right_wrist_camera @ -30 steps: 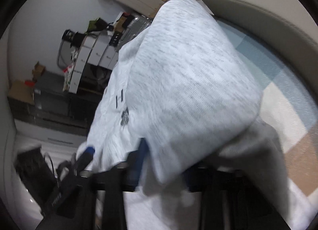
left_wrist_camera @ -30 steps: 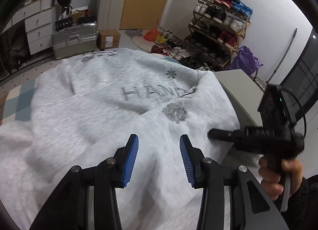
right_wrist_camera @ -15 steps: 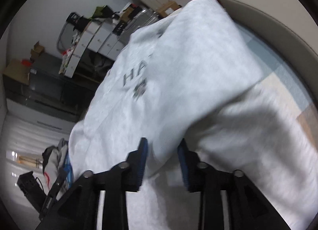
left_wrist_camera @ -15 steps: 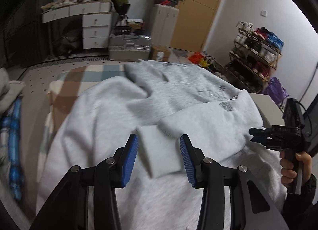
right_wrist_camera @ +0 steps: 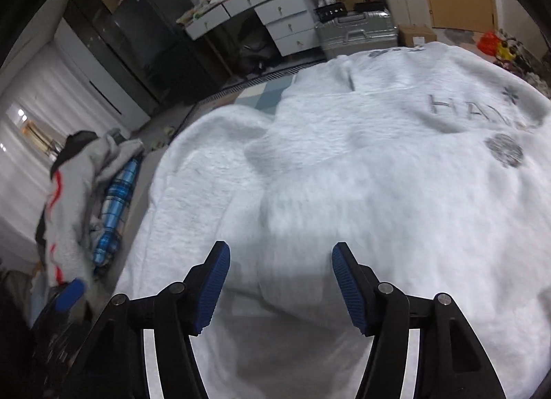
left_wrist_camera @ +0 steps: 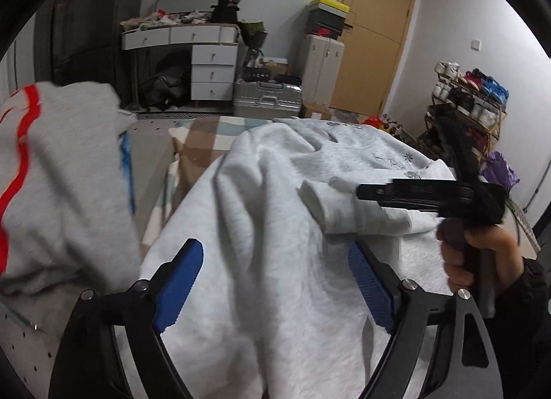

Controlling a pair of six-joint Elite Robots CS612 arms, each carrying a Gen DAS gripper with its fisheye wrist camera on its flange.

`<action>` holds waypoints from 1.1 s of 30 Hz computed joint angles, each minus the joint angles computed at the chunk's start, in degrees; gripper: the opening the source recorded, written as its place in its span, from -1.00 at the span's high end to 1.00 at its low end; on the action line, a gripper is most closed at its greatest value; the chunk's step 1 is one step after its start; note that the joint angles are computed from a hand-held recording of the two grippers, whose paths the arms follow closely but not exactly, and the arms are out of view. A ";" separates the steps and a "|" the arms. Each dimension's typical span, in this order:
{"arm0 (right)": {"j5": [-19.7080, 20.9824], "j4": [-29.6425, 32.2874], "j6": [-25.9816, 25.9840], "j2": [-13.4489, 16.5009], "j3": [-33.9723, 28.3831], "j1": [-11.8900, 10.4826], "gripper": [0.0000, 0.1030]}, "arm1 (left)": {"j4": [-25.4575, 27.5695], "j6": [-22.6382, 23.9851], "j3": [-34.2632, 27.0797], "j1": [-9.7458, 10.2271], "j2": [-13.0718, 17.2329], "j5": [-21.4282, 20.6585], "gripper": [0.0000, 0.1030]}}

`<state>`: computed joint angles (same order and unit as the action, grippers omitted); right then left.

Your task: Fold large clothes

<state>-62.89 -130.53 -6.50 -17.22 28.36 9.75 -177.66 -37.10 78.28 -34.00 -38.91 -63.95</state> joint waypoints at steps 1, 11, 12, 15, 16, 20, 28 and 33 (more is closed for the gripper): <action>-3.33 -0.41 -0.28 0.81 -1.24 0.63 -0.12 | -0.67 -0.17 0.76 0.07 -0.21 -0.46 -0.62; 4.53 -19.52 6.81 -2.70 6.46 -0.68 0.84 | -1.42 -6.93 5.95 0.12 -1.85 1.97 -0.62; 4.84 -21.74 8.43 -2.86 6.70 -0.75 0.84 | -1.27 -7.65 6.30 0.12 -1.99 2.05 -0.62; 1.70 -16.93 7.50 -0.75 2.40 0.19 0.81 | -0.27 -10.36 7.90 -0.20 -2.75 3.45 -0.62; 0.35 -11.83 6.00 0.80 -0.68 0.61 0.76 | -2.62 -12.90 8.32 -0.55 -2.43 5.18 -0.62; -1.76 -2.27 2.84 1.99 -2.77 1.40 0.60 | 0.78 -19.61 12.15 -1.71 -4.44 8.52 -0.62; 9.01 -8.92 -8.29 -8.42 15.93 0.84 -0.23 | 9.16 -38.92 18.75 -2.86 -8.07 5.22 -0.62; 12.45 -13.11 -12.32 -12.94 24.43 0.30 -0.30 | 4.85 -43.57 19.95 -2.56 -7.32 1.40 -0.62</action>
